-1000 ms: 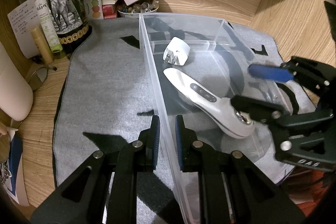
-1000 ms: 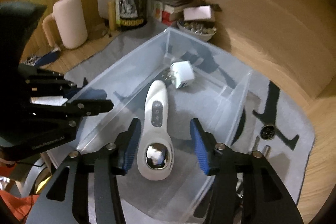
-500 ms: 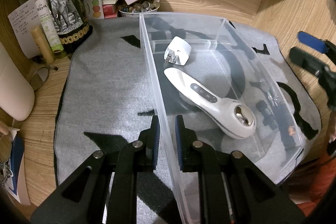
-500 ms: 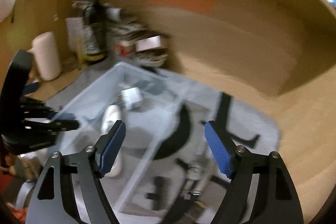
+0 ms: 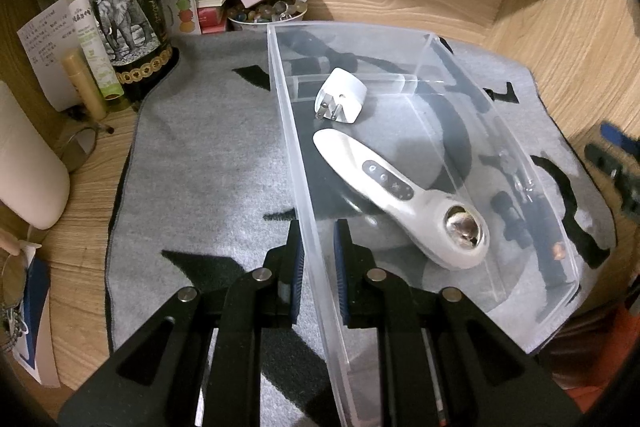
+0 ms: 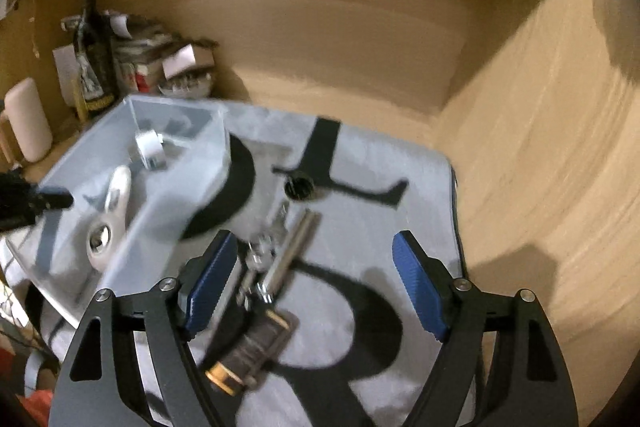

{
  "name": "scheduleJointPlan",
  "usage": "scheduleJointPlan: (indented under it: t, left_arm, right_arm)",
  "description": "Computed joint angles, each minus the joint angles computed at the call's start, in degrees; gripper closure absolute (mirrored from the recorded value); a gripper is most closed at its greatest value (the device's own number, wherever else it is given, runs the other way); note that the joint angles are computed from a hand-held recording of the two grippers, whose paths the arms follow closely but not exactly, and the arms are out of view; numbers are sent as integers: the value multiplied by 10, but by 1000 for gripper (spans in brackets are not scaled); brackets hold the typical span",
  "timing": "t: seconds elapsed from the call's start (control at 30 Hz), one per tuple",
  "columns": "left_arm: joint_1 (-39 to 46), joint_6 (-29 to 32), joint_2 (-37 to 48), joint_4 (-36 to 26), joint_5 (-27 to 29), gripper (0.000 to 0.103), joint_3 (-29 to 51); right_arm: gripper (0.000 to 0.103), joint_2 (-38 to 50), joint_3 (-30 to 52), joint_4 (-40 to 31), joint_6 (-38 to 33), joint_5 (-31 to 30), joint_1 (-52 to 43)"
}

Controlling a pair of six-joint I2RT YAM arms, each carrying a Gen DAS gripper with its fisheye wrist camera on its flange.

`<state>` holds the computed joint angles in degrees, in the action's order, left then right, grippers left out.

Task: Organize rigid objects
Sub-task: 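Grasp the black-and-gold battery pack with the right gripper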

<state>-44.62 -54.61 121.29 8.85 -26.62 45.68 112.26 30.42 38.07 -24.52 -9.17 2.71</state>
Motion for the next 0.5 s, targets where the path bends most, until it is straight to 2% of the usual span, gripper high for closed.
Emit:
scheduleJointPlan:
  t: [0.13, 0.33, 0.5]
  left_arm:
    - [0, -2, 2, -5, -1, 89, 4]
    - [0, -3, 2, -11, -2, 89, 6]
    - [0, -3, 2, -9, -2, 89, 5]
  right_arm:
    - [25, 50, 11, -4, -11, -6, -13]
    - [25, 123, 46, -57, -21, -29, -25]
    - [25, 141, 39, -37, -29, -20, -46]
